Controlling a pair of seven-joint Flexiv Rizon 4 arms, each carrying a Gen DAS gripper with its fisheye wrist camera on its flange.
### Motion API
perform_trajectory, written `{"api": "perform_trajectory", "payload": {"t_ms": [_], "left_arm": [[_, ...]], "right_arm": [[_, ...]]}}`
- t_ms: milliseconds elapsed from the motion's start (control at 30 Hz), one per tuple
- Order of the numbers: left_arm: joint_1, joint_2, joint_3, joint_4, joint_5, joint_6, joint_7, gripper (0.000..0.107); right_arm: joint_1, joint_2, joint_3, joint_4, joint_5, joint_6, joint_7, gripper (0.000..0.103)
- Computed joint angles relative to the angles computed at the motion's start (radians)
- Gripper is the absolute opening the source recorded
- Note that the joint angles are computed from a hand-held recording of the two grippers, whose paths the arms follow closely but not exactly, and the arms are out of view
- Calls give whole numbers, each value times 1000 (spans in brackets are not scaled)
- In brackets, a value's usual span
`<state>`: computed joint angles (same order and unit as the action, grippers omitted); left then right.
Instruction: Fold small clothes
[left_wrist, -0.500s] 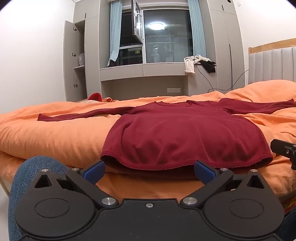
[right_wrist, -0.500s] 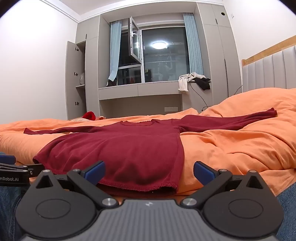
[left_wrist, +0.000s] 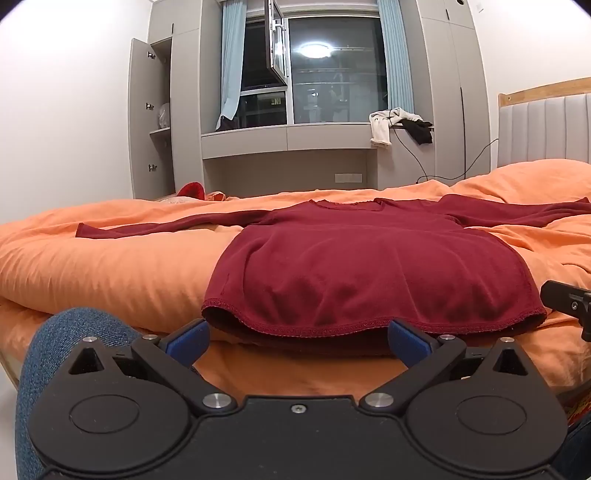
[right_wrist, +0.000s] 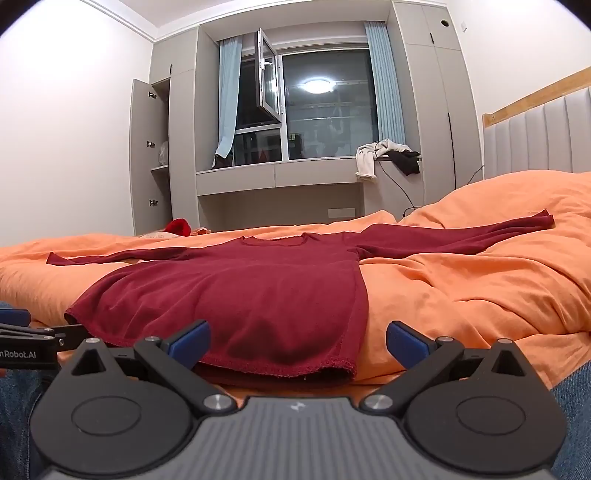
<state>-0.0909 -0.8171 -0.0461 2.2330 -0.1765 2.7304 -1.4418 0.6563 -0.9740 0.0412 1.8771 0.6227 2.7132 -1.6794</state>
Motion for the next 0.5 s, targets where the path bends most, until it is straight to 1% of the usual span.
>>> {"api": "perform_trajectory", "payload": {"t_ms": [100,133,400,500], "left_arm": [[-10,1,0,2,-8,4,4,102],[7,-8,3,-8,8,-5,1,102],[4,-10,2,3,7,10,-1,102],[8,-5,-1,-6,5,-8,-1,103]], "right_arm": [[4,2,1,-2,12,-5,-4,103],[1,8,0,-8,11,-24,-6,103],[-1,9,-2,-5,0,-33,5,103],[-1,10,-4,-3,-3,-33,8,103]]}}
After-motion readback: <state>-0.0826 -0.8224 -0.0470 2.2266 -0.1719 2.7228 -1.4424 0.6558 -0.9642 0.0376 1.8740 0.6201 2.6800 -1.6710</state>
